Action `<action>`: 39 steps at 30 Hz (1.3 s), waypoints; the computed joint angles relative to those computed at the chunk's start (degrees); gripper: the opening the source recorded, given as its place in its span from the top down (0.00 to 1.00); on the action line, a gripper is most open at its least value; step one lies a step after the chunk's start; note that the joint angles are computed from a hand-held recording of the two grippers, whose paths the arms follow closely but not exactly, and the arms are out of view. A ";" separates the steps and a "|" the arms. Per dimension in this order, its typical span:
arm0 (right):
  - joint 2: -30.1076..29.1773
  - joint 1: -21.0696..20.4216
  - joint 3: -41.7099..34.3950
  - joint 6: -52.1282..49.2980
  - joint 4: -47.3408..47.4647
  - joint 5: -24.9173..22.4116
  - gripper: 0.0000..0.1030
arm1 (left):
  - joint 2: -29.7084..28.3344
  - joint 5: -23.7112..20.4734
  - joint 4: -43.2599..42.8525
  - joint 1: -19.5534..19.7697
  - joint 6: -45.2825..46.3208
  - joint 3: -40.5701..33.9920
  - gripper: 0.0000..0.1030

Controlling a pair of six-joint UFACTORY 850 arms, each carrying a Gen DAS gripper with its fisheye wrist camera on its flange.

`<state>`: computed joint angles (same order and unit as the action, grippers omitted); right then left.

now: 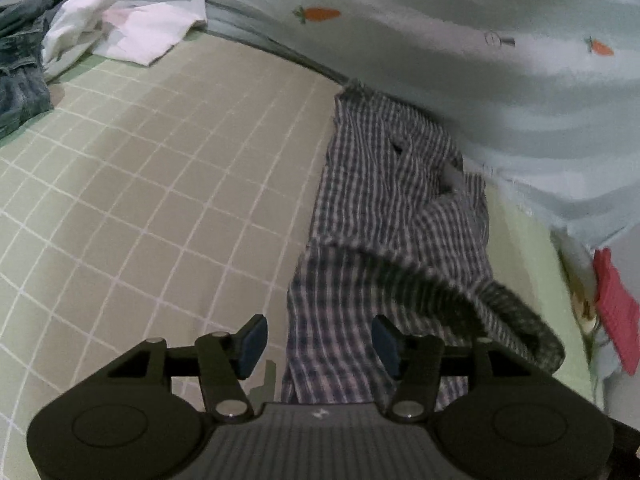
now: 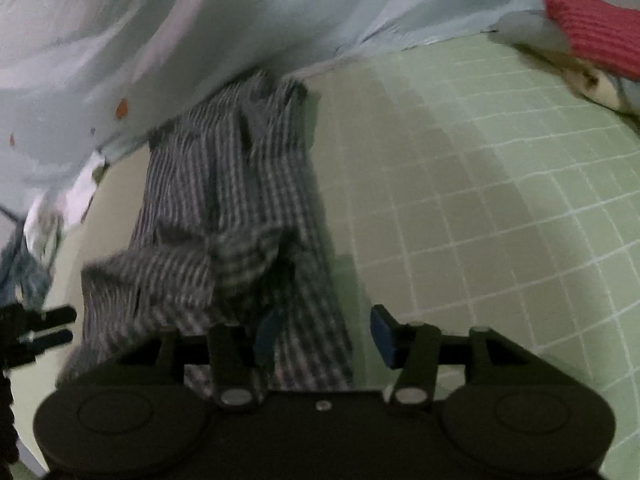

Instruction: Fold clothes

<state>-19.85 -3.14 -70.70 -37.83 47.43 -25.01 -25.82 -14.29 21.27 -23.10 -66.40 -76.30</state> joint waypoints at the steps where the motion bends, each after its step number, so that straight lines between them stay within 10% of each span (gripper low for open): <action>1: -0.51 0.26 -0.58 -0.48 -0.47 -0.46 0.49 | -0.25 -0.19 -1.45 0.00 1.77 -0.23 0.43; 18: -4.90 0.72 -7.68 -17.80 23.89 3.95 0.53 | 0.04 -1.42 5.52 0.10 -5.48 -0.10 0.43; 26: -0.64 -1.20 1.65 -17.17 26.01 -4.68 0.59 | -1.50 -1.18 -2.62 0.05 3.15 -1.53 0.43; 32: -5.09 -1.04 -2.46 -13.93 27.97 -12.45 0.92 | -1.40 -1.51 -1.11 -0.47 3.77 -1.74 0.43; 39: -11.99 0.08 -10.80 -10.50 34.90 -20.55 0.92 | -1.41 -1.76 -0.14 -0.35 1.54 -1.55 0.43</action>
